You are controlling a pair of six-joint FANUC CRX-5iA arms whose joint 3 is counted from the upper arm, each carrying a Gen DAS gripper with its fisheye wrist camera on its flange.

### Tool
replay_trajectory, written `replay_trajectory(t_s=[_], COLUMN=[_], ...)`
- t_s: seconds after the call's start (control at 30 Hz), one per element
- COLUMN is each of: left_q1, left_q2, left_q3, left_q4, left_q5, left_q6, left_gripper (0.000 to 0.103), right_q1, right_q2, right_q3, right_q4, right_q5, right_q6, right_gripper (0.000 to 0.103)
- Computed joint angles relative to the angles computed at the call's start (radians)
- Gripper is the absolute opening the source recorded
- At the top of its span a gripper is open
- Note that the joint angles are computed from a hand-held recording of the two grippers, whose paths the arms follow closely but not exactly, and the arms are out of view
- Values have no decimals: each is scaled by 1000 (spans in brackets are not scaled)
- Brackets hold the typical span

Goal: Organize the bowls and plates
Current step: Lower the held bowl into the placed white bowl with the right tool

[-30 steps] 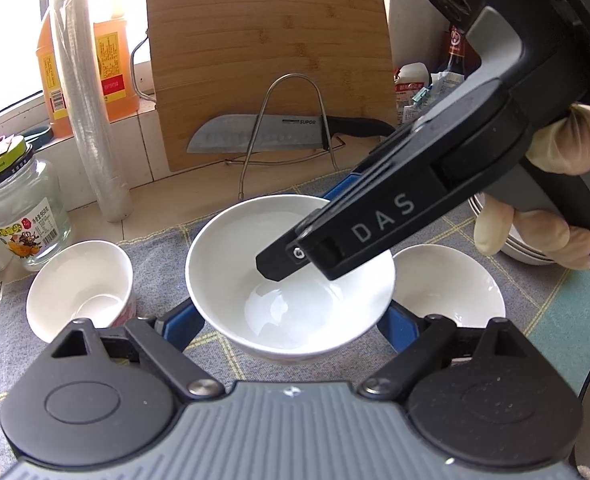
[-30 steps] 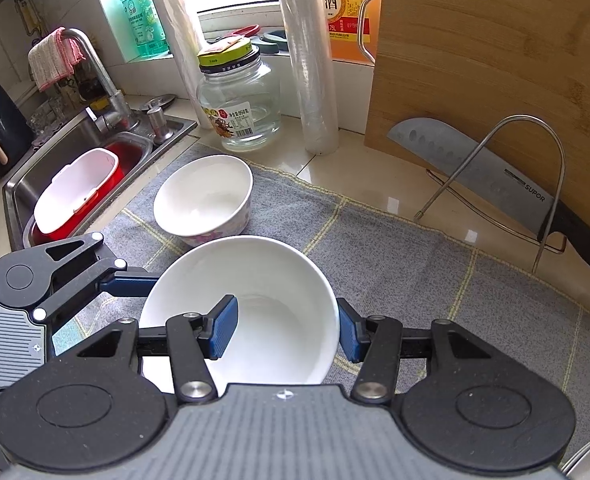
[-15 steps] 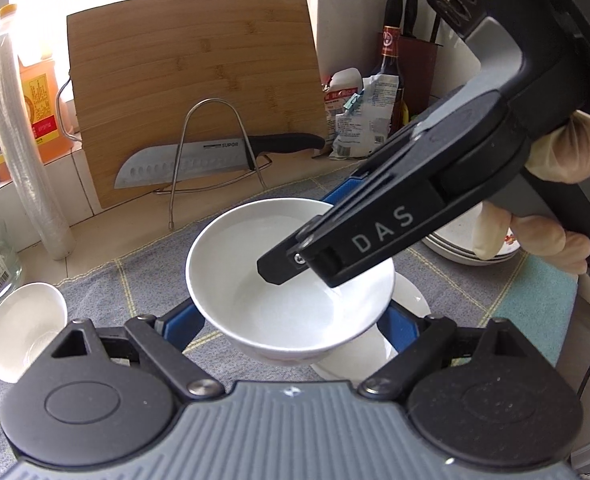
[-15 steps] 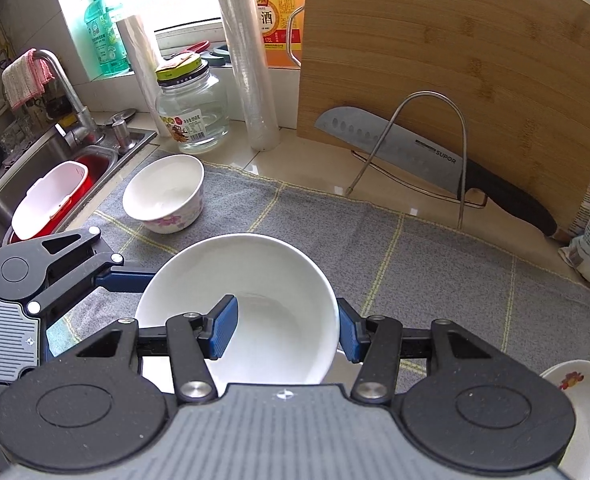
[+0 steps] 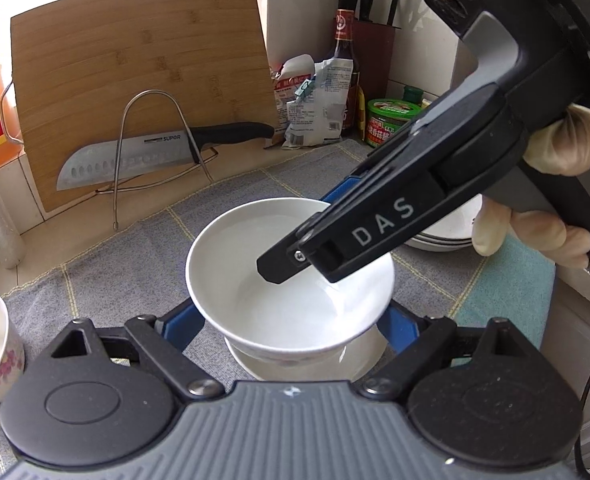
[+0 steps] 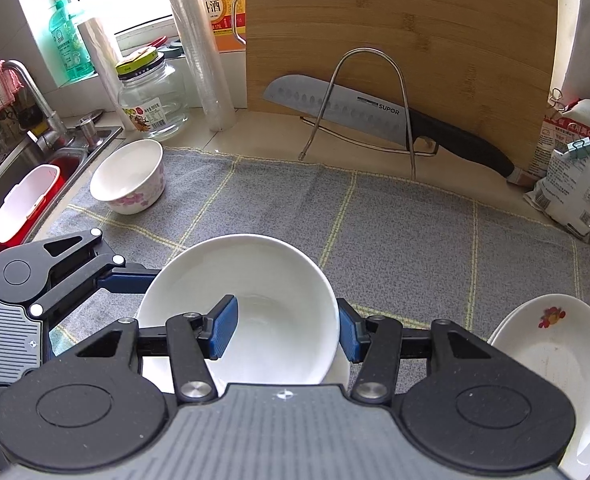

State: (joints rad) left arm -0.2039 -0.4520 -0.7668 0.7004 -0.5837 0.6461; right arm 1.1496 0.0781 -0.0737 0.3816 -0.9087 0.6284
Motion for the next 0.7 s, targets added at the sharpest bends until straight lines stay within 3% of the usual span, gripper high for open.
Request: replay_trajectory(t_s=[0.7], left_q1=[-20], left_q2=[52], left_q3=[49], left_q4=[-117], left_q5=[-33], left_q6=[76], left_gripper=[91], right_q1=[-7], right_q2=[-1], right_q3=[-27], right_q4=[-27], right_q5=[13], right_q6=[-12], right_gripper=[58])
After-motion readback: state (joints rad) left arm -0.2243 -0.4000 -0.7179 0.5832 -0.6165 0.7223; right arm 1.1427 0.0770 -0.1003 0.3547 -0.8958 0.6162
